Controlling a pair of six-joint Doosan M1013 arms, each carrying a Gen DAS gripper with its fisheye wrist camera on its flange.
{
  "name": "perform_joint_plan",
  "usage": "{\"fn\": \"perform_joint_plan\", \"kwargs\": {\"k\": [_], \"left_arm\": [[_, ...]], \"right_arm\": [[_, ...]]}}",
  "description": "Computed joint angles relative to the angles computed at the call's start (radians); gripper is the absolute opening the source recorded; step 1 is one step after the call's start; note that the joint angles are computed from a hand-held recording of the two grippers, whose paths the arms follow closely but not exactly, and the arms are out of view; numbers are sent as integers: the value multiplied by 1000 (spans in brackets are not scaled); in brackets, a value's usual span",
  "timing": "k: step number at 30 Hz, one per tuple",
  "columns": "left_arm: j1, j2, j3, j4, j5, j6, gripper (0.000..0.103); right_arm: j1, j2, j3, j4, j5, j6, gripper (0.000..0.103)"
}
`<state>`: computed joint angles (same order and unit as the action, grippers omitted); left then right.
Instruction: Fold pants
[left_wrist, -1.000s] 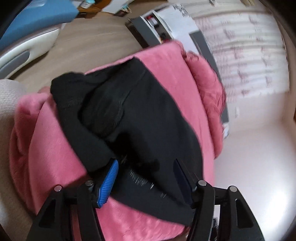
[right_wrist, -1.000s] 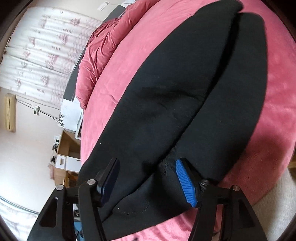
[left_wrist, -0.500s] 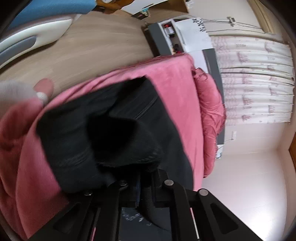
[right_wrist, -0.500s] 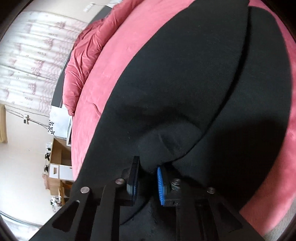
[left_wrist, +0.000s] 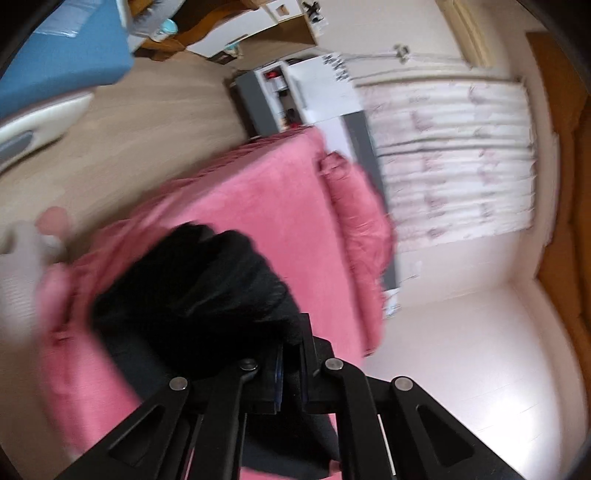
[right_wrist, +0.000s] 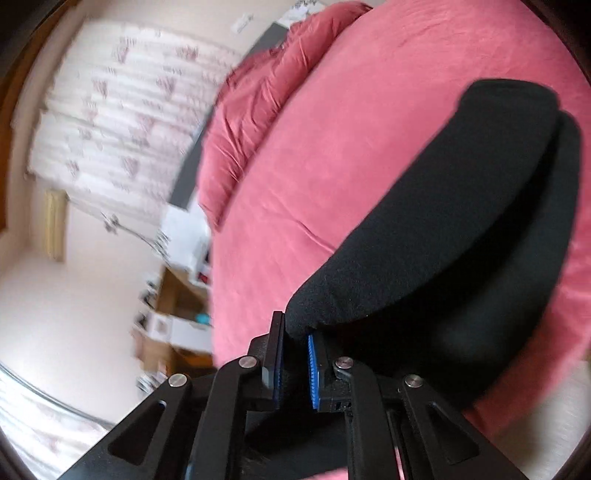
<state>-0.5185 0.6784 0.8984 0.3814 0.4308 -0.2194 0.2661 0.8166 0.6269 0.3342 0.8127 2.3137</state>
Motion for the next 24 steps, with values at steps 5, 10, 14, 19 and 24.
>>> {"fn": "perform_joint_plan", "kwargs": {"k": [5,10,14,19,24], "left_arm": [[-10,-21,130,-106,47,-65,6],[-16,-17,130,-96,48,-16,6],[-23,-8,85,-77,90,81,6],[-25,15,41,-128,204,131,8],[-41,3,36,-33,244,25,12]], "right_arm": [[-1,-5,94,2,81,74,11],[-3,-18,157,30,15,80,11],[-4,-33,153,12,-23,55,11],[-4,-15,113,-8,45,46,11],[-9,-35,170,41,14,23,16]]}}
